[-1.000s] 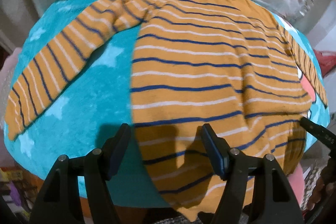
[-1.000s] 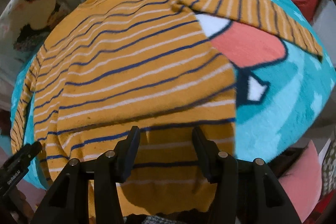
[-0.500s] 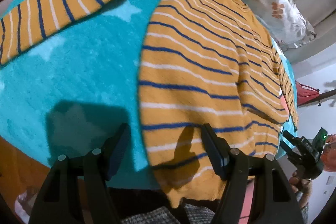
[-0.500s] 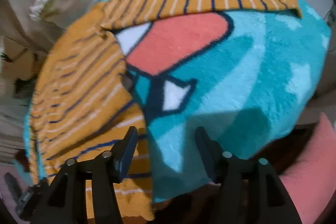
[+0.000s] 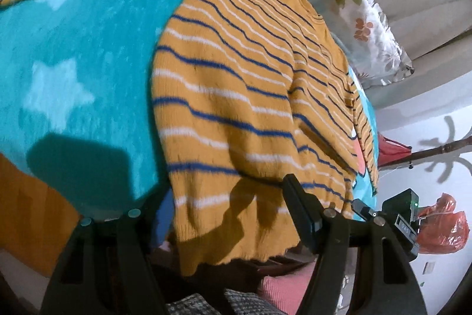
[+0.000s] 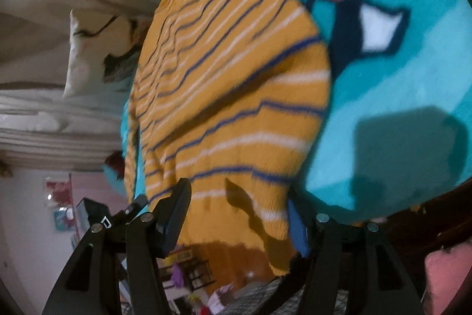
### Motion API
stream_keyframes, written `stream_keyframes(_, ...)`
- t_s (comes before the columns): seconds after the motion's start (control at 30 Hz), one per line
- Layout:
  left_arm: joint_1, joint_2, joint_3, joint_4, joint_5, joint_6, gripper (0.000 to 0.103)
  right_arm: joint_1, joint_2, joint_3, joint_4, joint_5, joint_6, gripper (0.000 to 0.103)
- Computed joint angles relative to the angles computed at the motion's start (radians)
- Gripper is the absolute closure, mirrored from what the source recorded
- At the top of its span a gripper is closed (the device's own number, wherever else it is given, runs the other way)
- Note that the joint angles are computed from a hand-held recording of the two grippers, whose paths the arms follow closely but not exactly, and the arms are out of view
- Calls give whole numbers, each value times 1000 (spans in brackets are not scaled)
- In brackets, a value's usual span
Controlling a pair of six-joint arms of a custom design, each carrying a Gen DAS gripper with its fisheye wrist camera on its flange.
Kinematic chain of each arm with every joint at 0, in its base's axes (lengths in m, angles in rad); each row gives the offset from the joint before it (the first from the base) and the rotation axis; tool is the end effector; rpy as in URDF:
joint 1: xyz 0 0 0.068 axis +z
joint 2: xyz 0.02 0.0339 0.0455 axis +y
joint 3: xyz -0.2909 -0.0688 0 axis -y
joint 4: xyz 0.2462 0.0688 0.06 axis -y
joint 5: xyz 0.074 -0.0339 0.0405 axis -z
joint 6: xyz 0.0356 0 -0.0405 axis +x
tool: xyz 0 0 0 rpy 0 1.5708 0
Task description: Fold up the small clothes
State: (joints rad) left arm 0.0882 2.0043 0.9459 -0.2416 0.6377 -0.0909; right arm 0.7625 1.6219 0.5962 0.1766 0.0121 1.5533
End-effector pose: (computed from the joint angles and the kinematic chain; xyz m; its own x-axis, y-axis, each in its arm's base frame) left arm 0.3432 0.0091 0.0935 -0.9638 -0.1584 -0.2143 0.0004 0.8033 -0.5956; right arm 0.2073 0.1974 0.1423 -0.6943 0.7194 -0.0206 0.5308 0.5312 0.6604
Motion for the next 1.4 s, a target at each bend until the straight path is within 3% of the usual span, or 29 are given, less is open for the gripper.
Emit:
stream_keyframes(0.43, -1, -44, -97, 60, -12, -52, 37, 43, 85, 102, -63, -28, -45, 37)
stream_keyframes(0.53, 7, -47, -91, 45, -44, -70, 61, 42, 94, 119, -86, -32, -58, 37)
stream_keyframes(0.6, 14, -38, -75, 19, -80, -75, 92, 38, 93, 124, -99, -36, -63, 39)
stream_keyframes(0.67, 45, -18, -60, 0, -61, -86, 93, 35, 97, 142, -141, -33, -75, 54)
stream_keyframes(0.73, 63, -17, -63, -4, -58, -97, 94, 29, 105, 153, -168, -35, -70, 88)
stream_keyframes(0.8, 66, -39, -70, -11, -80, -107, 94, 22, 92, 119, -131, -43, -46, 91)
stream_keyframes(0.9, 68, -96, -93, -18, -104, -104, 95, 29, 62, 116, -172, -31, -58, 94)
stream_keyframes(1.23, 136, -349, -212, -117, -137, 14, 98, 164, -120, 73, -266, 61, 39, 96)
stream_keyframes(1.3, 139, -358, -232, -108, -162, 17, 103, 181, -127, 65, -275, 72, 52, 97)
stream_keyframes(1.4, 144, -324, -223, -91, -181, -12, 103, 174, -124, 46, -249, 76, 70, 97)
